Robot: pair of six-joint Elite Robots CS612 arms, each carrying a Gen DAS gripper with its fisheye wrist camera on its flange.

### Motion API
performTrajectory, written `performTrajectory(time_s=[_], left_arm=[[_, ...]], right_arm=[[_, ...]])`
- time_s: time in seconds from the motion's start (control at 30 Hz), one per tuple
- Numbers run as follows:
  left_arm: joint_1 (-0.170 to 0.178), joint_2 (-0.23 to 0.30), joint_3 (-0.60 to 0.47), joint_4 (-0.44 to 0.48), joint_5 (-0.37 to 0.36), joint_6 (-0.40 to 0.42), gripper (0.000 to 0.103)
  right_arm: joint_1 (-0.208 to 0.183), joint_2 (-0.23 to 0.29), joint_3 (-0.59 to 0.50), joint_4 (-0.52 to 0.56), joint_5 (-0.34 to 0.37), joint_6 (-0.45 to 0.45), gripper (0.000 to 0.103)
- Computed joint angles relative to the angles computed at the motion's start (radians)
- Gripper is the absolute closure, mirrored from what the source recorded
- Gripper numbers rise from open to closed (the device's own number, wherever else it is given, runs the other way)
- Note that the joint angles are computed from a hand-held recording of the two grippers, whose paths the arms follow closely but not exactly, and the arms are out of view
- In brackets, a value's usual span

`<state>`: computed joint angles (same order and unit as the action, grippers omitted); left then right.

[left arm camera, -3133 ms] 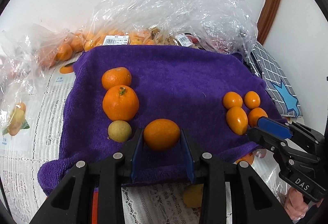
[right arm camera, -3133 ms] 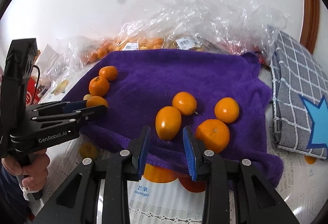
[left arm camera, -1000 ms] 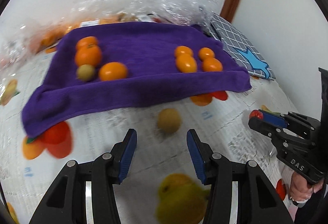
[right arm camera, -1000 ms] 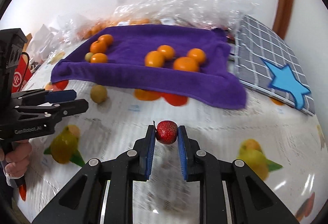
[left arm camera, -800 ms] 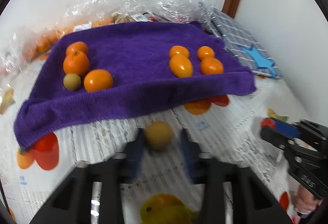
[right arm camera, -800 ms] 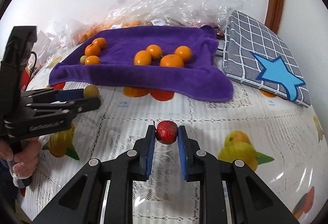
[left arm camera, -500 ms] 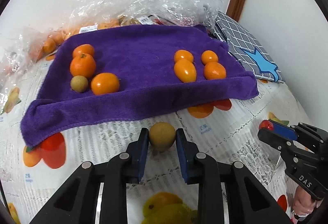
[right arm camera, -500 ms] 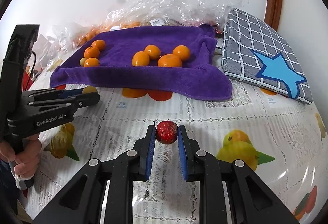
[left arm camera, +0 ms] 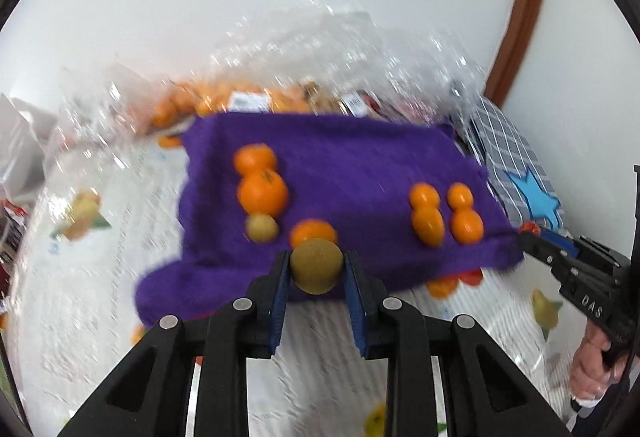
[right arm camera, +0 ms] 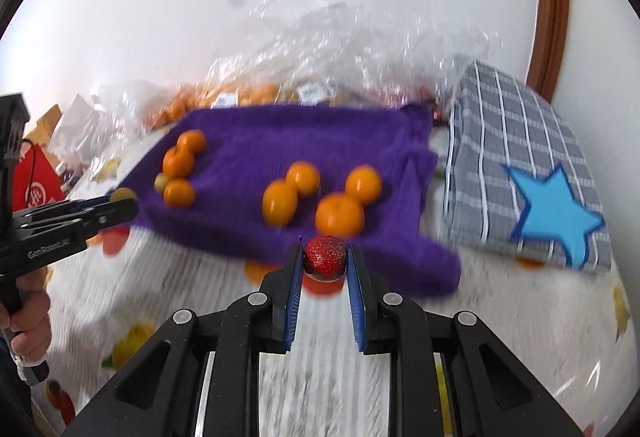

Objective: Organize fruits
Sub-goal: 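Grasp the yellow-green fruit with the left gripper while the right carries the tomato over the towel, then open both grippers to drop the tomato and yellow-green fruit onto the towel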

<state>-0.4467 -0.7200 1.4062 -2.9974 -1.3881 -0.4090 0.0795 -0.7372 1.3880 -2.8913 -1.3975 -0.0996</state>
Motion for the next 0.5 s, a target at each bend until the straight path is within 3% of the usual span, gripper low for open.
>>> performTrajectory(time_s=[0.2,0.5], left_arm=[[0.019,0.011,-0.043,0.008,0.02,0.001,0.077],[0.035,0.079,-0.17,0.087,-0.042,0.01,0.077]], right_arm=[[-0.005,0.046,-0.106,0.024,0.004,0.0,0.081],[-0.015,0.121,-0.244,0.099,0.056,-0.002,0.081]])
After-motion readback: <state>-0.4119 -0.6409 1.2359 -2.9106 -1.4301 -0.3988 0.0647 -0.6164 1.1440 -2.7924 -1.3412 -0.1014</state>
